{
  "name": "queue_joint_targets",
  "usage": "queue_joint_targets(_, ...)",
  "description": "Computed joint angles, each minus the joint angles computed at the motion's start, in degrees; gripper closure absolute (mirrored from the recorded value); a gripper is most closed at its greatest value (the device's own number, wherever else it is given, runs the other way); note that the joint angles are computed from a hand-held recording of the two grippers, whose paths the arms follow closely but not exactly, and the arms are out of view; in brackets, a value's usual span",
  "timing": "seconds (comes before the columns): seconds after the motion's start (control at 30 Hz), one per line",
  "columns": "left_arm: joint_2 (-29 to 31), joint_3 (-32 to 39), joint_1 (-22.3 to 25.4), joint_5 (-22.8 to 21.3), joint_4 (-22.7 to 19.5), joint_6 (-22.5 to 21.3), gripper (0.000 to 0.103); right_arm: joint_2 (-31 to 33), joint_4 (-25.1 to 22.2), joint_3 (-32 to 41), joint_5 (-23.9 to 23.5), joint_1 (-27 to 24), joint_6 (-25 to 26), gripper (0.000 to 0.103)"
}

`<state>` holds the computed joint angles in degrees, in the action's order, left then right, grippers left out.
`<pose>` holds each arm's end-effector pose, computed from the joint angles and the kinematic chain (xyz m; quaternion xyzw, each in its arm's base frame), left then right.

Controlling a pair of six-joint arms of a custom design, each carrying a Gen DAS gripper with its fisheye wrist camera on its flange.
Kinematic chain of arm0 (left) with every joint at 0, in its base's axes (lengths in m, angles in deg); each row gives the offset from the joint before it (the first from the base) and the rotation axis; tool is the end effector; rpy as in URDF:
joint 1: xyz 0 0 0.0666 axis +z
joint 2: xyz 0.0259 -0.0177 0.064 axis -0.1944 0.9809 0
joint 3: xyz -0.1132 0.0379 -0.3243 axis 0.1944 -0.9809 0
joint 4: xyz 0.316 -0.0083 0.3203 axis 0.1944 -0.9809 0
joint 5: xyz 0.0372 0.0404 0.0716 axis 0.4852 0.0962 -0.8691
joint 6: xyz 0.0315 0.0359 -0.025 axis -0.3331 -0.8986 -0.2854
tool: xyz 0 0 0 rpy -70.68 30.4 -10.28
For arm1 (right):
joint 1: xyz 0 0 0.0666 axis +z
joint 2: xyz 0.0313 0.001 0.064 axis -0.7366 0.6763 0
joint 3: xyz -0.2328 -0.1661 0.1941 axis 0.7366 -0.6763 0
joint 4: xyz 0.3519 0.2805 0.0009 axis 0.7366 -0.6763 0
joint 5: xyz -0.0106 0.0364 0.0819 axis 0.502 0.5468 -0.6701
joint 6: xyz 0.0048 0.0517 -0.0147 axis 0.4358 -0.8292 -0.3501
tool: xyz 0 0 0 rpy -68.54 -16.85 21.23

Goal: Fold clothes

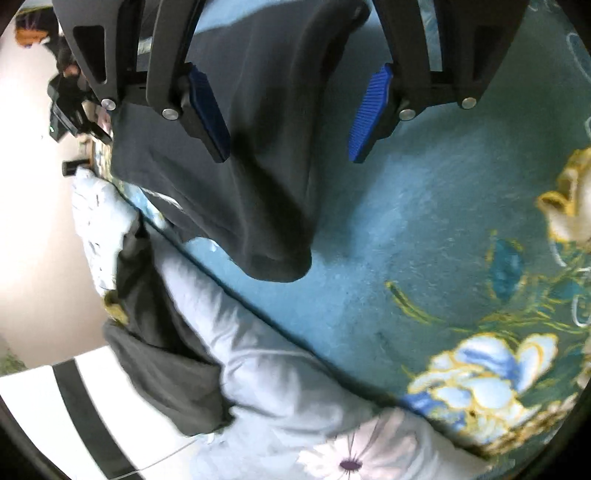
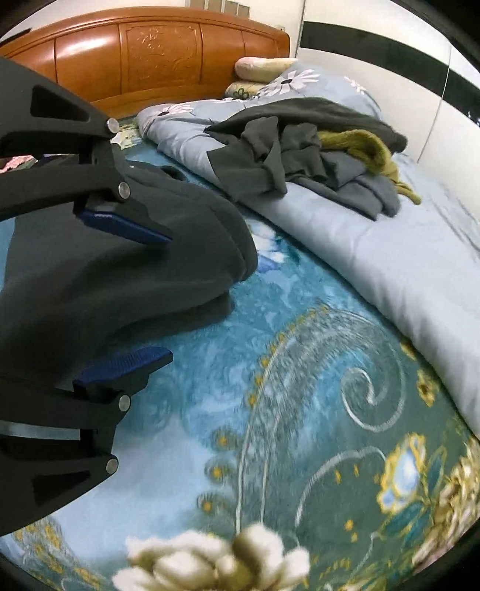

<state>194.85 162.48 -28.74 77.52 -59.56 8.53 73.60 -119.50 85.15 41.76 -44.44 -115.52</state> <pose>0.6506 -0.2204 0.4283 -0.1533 0.9406 -0.2826 0.1094 0.6165 0.0443 0.4506 0.3520 0.8848 0.2668 0.1485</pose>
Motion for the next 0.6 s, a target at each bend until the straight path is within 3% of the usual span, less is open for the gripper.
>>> queue_joint_targets(0.03, 1.1, 1.4, -0.2, -0.4, -0.4, 0.0, 0.035, 0.7, 0.4, 0.6, -0.4, 0.2, -0.6, 0.046)
queue_joint_targets(0.07, 2.1, 2.8, -0.5, -0.8, -0.9, 0.1, 0.045, 1.3, 0.5, 1.3, -0.6, 0.4, -1.2, 0.057)
queue_joint_targets(0.1, 3.2, 4.3, -0.7, -1.1, -1.3, 0.1, 0.057, 1.8, 0.0, 2.2, -0.3, 0.6, -1.5, 0.076)
queue_joint_targets(0.13, 3.4, 4.8, -0.9, -1.5, -1.7, -0.1, 0.071, 2.5, -1.1, 3.3, 0.1, 0.8, -1.4, 0.084)
queue_joint_targets(0.17, 3.6, 5.3, -1.0, -1.8, -2.0, -0.3, 0.073, 3.6, -3.3, 5.2, 0.5, 1.0, -0.1, 0.094)
queue_joint_targets(0.2, 3.4, 5.8, -1.2, -2.2, -1.6, -1.0, 0.085, 4.5, -5.4, 7.0, 1.2, 1.3, 1.9, 0.095)
queue_joint_targets(0.3, 4.4, 10.1, -1.6, -3.4, -3.0, -4.6, 0.090, 5.0, -7.5, 9.8, 2.1, 1.3, 6.0, 0.095)
queue_joint_targets(0.33, 3.7, 10.1, -1.4, -2.8, -1.5, -4.7, 0.090, 4.6, -7.2, 10.3, 2.0, 1.0, 6.9, 0.095)
queue_joint_targets(0.5, -1.7, 6.4, -0.3, -2.0, 7.7, -4.5, 0.090, 0.7, 0.9, 9.2, 0.8, -0.7, 6.6, 0.095)
queue_joint_targets(0.6, 1.7, 9.5, -0.3, -4.2, 3.6, -5.8, 0.090, 0.3, 1.9, 8.0, 2.8, -1.1, 7.2, 0.095)
